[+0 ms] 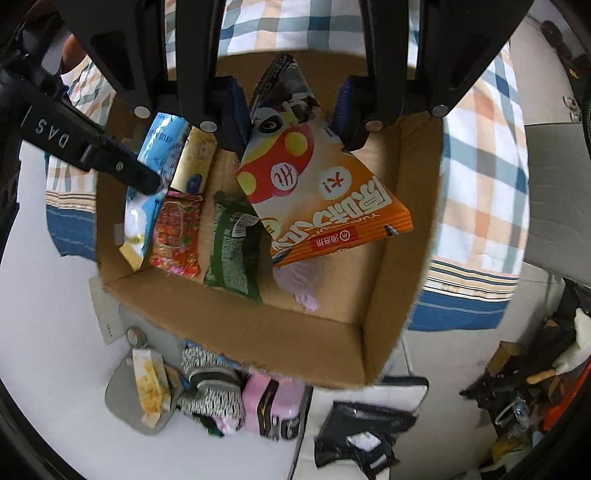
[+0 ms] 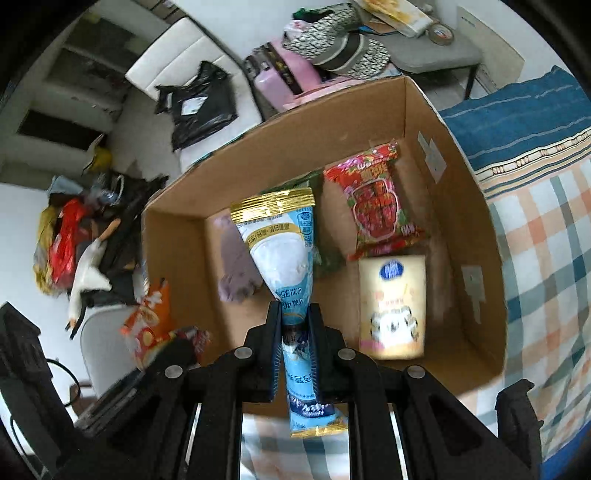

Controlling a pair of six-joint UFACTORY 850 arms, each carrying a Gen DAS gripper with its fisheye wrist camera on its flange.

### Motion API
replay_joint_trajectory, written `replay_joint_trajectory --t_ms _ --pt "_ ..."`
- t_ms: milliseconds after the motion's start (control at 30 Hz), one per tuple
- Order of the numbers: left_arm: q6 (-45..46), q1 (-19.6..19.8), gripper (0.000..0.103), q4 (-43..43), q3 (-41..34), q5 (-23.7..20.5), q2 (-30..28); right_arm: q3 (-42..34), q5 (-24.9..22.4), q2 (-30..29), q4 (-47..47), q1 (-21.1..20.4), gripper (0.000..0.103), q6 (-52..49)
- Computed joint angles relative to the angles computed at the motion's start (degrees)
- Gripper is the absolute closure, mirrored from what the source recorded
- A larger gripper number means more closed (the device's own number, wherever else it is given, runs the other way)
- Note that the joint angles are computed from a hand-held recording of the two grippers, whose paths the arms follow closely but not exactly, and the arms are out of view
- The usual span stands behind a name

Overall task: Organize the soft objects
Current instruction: 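Lower the orange bag and blue tube into the box and open both tools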

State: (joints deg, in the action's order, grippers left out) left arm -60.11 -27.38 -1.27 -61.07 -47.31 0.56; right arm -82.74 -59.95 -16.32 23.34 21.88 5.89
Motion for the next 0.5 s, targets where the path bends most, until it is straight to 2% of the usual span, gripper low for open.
replay_joint_trajectory --t_ms 300,500 --pt "10.01 2.72 0.065 -8.43 0.21 -0.08 -5.24 -1.91 2.05 -7.01 -2.34 0.87 0.089 3.74" --pt "11.95 3.21 0.065 -12.05 1.08 -0.88 -6.51 -3.05 -1.65 -10.59 -2.36 1.24 0.086 1.76"
